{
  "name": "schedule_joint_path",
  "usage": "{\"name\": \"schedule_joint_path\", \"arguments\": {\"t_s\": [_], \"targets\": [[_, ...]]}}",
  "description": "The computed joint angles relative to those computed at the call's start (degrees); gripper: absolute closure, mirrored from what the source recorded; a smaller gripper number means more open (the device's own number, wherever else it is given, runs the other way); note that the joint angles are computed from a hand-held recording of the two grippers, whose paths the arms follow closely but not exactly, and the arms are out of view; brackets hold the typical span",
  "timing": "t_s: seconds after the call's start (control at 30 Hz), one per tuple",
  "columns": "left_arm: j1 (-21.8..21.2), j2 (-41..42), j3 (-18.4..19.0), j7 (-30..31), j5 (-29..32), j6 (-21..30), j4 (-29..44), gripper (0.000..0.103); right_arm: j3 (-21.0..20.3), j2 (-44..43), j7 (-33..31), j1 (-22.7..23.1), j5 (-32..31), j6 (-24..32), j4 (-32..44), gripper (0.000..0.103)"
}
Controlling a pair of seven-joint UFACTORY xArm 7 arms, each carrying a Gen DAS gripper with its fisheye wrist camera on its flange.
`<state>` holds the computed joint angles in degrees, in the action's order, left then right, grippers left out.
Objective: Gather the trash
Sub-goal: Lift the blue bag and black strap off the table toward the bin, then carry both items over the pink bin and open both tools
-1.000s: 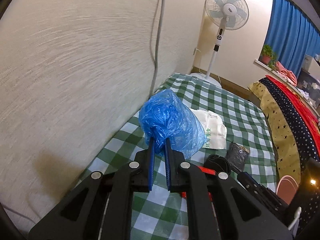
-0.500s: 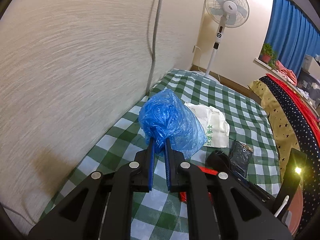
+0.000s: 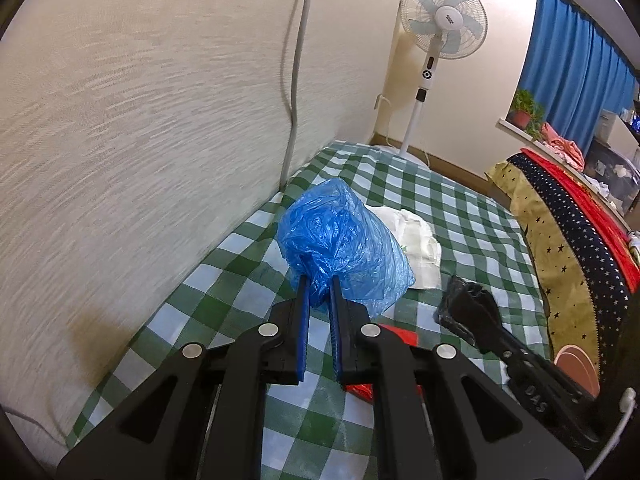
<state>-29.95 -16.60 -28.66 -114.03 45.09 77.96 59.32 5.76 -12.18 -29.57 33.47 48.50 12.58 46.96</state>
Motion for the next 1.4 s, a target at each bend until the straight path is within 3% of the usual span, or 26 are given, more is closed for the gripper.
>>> {"name": "schedule_joint_path", "arguments": {"t_s": [0.23,0.47,0.73,1.07,1.4], "targets": [[-0.9,0.0,-1.0,-0.9,-0.1,1.2,0.4,0.094,-1.5,-7.5,9.3,-3.9,-8.5,-1.6,-5.1,0.095],[-3.4,6.5,-1.2,-1.0,4.5,-4.8,3.3,0.094,-4.1,-16.7,16.6,-7.5,-18.4,-0.6,-10.5,0.095],[-9.7,15.5,2.1,-0.2,11.3,-7.9,10.0,0.094,-6.9,-24.0,21.6,-11.7,-27.1,0.8,-14.7,0.095],[-16.0,22.3,7.8,1.5,15.6,-11.6,17.9,0.094,-9.0,-29.2,25.7,-18.4,-33.5,2.4,-17.6,0.095],[-21.5,32.2,13.6,8.8,18.2,-17.9,28.4,0.094,-9.4,-29.0,30.1,-26.2,-37.7,1.8,-19.2,0.095]]}}
